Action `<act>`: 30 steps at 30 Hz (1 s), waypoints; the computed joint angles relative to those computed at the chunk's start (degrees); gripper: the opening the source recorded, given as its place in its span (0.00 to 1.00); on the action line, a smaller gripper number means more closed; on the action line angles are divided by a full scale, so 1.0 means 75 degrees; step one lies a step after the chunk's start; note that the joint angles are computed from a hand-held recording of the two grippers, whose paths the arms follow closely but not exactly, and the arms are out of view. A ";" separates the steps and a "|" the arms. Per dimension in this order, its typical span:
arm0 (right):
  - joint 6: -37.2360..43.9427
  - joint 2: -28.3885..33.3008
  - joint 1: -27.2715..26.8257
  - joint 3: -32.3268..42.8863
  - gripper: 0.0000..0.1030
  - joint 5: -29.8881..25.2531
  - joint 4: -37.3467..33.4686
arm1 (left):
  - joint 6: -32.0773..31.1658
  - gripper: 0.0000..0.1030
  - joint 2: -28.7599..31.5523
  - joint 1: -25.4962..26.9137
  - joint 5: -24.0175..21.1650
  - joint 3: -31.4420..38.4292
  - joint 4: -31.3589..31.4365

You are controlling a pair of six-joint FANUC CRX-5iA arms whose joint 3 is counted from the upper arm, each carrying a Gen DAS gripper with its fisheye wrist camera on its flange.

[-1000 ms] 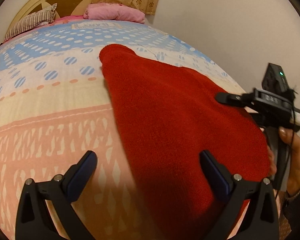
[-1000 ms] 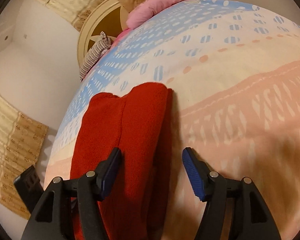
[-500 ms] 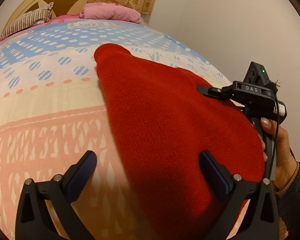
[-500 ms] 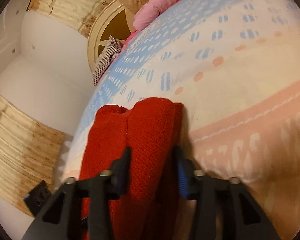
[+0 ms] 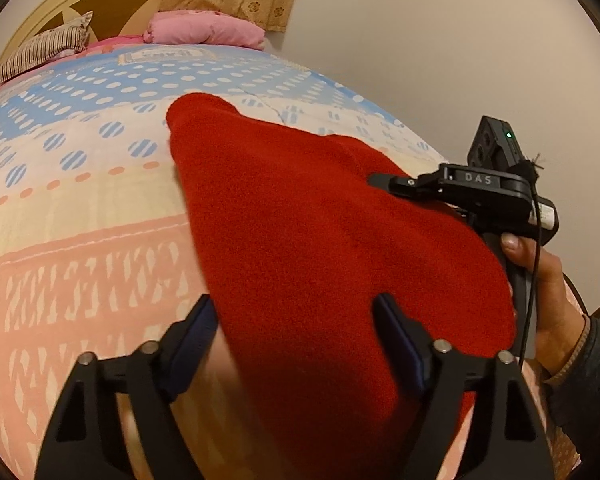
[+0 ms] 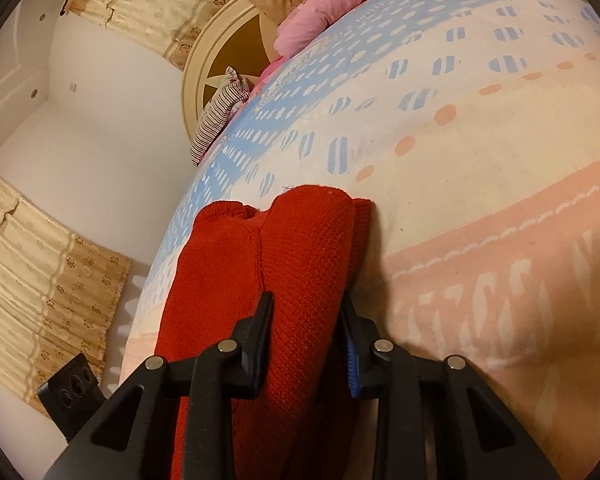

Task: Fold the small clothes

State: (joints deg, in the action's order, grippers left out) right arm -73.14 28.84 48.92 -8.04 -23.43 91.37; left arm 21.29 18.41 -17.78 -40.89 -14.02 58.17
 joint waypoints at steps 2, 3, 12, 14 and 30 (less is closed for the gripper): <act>0.0409 0.0059 0.0098 0.0102 0.30 -0.0150 -0.0273 | 0.0073 0.76 -0.0031 -0.0014 0.0034 -0.0006 -0.0074; 0.0432 0.0060 0.0096 0.0100 0.30 -0.0158 -0.0200 | 0.0162 0.75 -0.0050 -0.0016 0.0044 -0.0017 -0.0101; 0.0996 0.0127 0.0333 0.0243 0.27 -0.0748 -0.0268 | 0.0663 0.56 -0.0370 -0.0184 0.0578 -0.0037 -0.0897; 0.1115 0.0142 0.0417 0.0286 0.27 -0.0964 -0.0252 | 0.0685 0.52 -0.0425 -0.0183 0.0635 -0.0065 -0.0969; 0.2325 0.0442 0.1265 0.1129 0.25 -0.2031 -0.0724 | 0.0475 0.42 -0.1353 0.0150 0.0683 -0.0749 -0.1311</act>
State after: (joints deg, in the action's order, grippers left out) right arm -55.70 32.16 58.40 0.43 -38.66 85.94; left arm 24.85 8.26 -16.66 -35.76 -19.64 48.34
